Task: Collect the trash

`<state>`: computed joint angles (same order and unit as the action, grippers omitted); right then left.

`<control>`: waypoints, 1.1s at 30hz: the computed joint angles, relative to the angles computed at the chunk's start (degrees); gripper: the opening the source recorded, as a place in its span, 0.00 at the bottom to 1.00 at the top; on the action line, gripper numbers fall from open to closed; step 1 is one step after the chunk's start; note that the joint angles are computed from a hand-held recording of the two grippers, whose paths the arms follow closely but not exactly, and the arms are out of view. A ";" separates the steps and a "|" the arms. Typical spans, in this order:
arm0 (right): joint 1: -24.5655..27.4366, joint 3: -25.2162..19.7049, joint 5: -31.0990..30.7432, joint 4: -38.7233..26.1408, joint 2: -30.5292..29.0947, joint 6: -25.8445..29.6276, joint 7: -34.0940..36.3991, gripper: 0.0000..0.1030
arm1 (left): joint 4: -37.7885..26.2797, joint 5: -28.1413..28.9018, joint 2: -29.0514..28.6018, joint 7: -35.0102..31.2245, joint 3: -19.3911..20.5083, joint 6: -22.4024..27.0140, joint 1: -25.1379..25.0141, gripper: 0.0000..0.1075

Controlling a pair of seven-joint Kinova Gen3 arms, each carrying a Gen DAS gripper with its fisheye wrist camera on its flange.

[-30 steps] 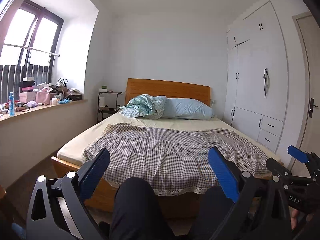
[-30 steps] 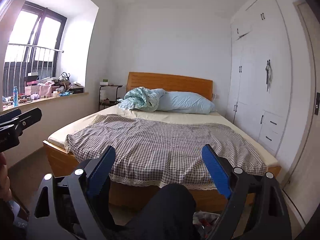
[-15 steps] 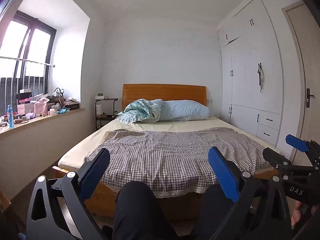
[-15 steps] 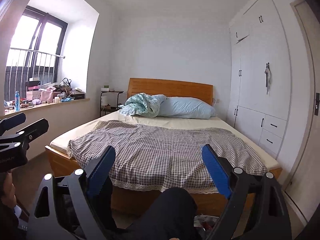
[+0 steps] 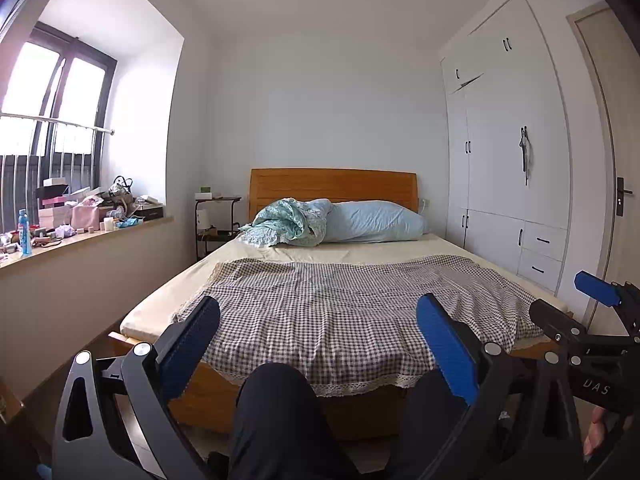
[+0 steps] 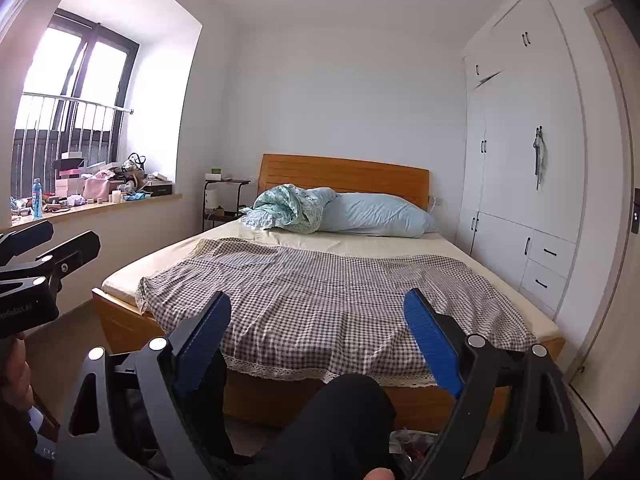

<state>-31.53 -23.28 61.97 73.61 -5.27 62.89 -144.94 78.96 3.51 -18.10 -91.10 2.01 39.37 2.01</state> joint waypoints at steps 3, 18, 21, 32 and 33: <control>-0.10 0.01 -0.07 -0.27 0.19 0.26 -0.03 0.82 | 0.16 -0.26 -0.13 0.10 0.20 -0.18 -0.12 0.89; 1.08 -0.60 -0.15 0.83 -0.60 -1.13 -0.85 0.82 | 1.49 -1.34 -0.78 0.53 0.69 -1.91 -0.27 0.89; 1.02 -0.59 -0.27 0.79 -0.55 -1.21 -0.62 0.82 | 1.49 -1.48 -0.81 0.62 0.83 -1.93 -0.38 0.89; 0.73 -0.28 -0.60 0.67 -0.49 -1.34 -0.42 0.82 | 1.73 -1.25 -1.13 -0.03 0.47 -2.25 -0.06 0.89; 0.78 -0.20 -0.84 0.65 -0.54 -1.46 -0.27 0.82 | 1.79 -1.19 -1.16 -0.10 0.39 -2.34 -0.02 0.89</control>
